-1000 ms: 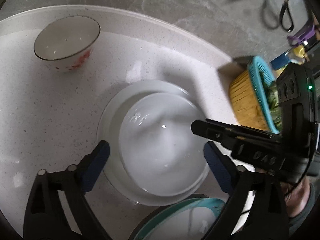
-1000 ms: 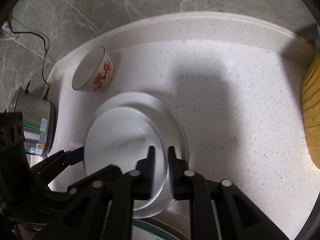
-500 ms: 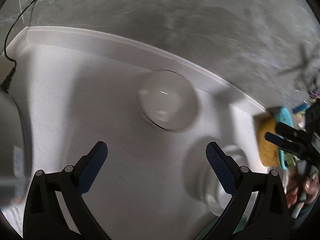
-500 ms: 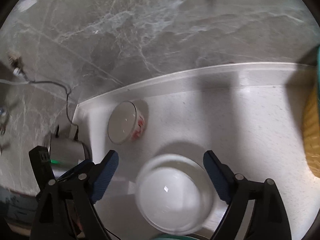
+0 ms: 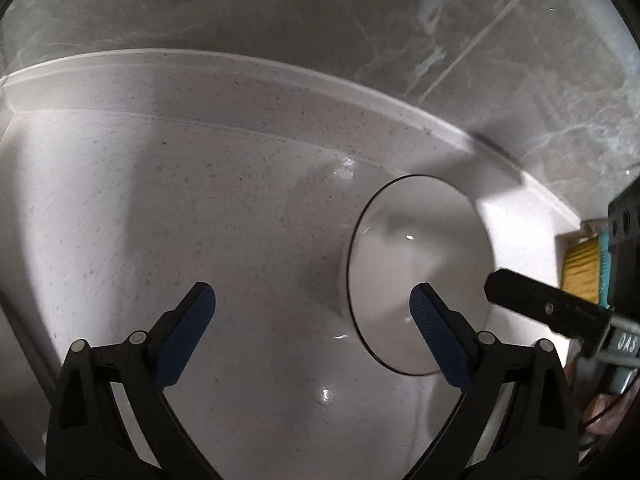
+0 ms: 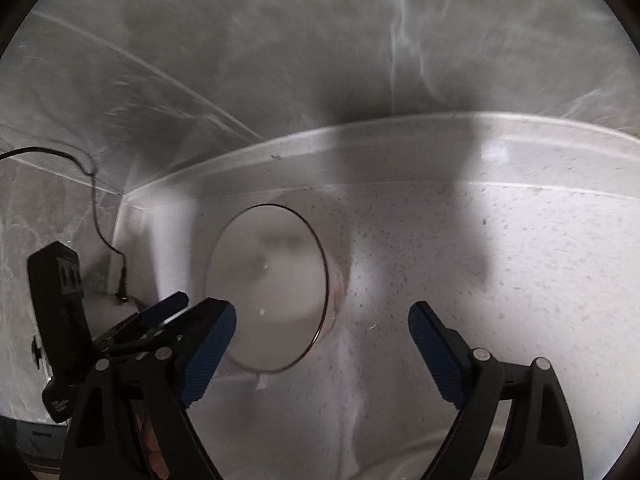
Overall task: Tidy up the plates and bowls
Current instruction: 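Close both tools on the red-floral bowl's rim, then lift the red-floral bowl and carry it over the plate stack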
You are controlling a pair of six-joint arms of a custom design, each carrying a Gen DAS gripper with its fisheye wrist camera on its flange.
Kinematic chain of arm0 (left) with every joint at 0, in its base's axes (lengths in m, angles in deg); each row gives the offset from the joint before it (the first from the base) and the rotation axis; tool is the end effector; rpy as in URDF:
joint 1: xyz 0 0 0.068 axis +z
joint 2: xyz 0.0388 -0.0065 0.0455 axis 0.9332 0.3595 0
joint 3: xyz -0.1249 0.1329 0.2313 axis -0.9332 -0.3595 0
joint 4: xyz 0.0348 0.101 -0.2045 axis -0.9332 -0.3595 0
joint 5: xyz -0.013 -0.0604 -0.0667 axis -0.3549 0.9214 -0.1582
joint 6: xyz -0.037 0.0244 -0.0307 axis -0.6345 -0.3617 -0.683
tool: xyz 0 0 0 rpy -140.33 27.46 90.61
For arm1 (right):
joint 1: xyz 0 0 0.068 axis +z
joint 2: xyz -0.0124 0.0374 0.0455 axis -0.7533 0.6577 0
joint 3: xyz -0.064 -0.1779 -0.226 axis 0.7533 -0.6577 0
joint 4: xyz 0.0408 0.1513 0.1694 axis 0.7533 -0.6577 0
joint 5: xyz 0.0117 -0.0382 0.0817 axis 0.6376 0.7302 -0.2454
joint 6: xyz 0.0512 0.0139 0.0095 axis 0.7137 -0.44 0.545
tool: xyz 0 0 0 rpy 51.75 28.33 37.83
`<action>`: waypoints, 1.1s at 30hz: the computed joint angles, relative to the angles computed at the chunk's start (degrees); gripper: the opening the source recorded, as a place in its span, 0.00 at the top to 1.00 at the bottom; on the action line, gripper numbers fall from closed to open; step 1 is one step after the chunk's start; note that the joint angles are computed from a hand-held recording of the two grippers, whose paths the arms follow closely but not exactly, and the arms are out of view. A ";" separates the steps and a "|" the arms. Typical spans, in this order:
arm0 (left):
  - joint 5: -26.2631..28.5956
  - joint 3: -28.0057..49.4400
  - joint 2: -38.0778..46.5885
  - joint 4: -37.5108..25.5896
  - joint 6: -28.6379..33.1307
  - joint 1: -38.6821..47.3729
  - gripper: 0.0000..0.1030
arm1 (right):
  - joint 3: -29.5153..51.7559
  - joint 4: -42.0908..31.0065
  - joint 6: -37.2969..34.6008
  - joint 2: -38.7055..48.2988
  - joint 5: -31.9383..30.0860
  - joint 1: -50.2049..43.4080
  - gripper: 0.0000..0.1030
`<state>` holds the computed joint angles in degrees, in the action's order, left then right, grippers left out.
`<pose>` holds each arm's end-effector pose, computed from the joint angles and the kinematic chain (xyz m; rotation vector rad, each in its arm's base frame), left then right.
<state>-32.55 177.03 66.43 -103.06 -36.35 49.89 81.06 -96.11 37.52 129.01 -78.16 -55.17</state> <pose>0.3903 -0.1436 0.2522 0.2854 2.8737 -0.4405 0.2152 -0.0101 0.3022 0.5257 2.7027 0.6032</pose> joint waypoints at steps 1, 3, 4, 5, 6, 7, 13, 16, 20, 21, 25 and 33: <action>0.29 0.03 0.40 0.20 0.39 0.12 0.05 | -0.11 0.51 0.27 0.97 0.21 -0.22 0.12; 0.90 0.25 1.55 0.63 0.92 0.75 0.07 | -0.38 1.68 0.97 2.36 0.98 -0.09 0.12; 1.35 0.10 1.75 0.87 1.03 1.09 0.13 | -0.36 1.83 0.82 3.13 1.16 -0.19 0.12; 2.10 0.56 2.48 1.02 1.38 1.37 0.22 | -0.13 1.45 0.56 3.98 1.49 -0.40 0.12; 2.57 0.76 2.68 0.94 1.85 1.45 0.28 | 0.39 1.13 0.82 4.77 1.64 -0.30 0.13; 2.75 1.27 3.03 0.59 2.57 1.46 0.39 | 0.42 1.14 0.81 5.28 1.29 -0.54 0.16; 3.36 3.57 5.15 0.43 3.15 1.11 0.48 | 0.32 1.38 0.93 7.80 -0.68 -2.15 0.28; 3.86 4.41 5.68 0.04 3.35 1.36 0.50 | 0.56 2.48 2.40 8.50 -0.46 -0.63 0.31; 3.52 5.23 6.21 -0.98 4.02 1.33 0.73 | 1.39 2.80 2.80 9.29 0.21 0.79 0.49; 3.59 5.21 6.25 -0.85 3.93 1.04 0.75 | 1.44 2.25 1.92 9.64 0.29 0.44 0.63; 2.78 5.79 6.56 -0.35 2.78 -1.14 0.91 | 1.22 2.75 1.74 9.16 -0.18 1.55 0.81; 1.30 4.72 5.29 -1.14 1.66 -2.98 0.94 | 1.72 1.84 2.06 7.83 1.20 2.67 0.85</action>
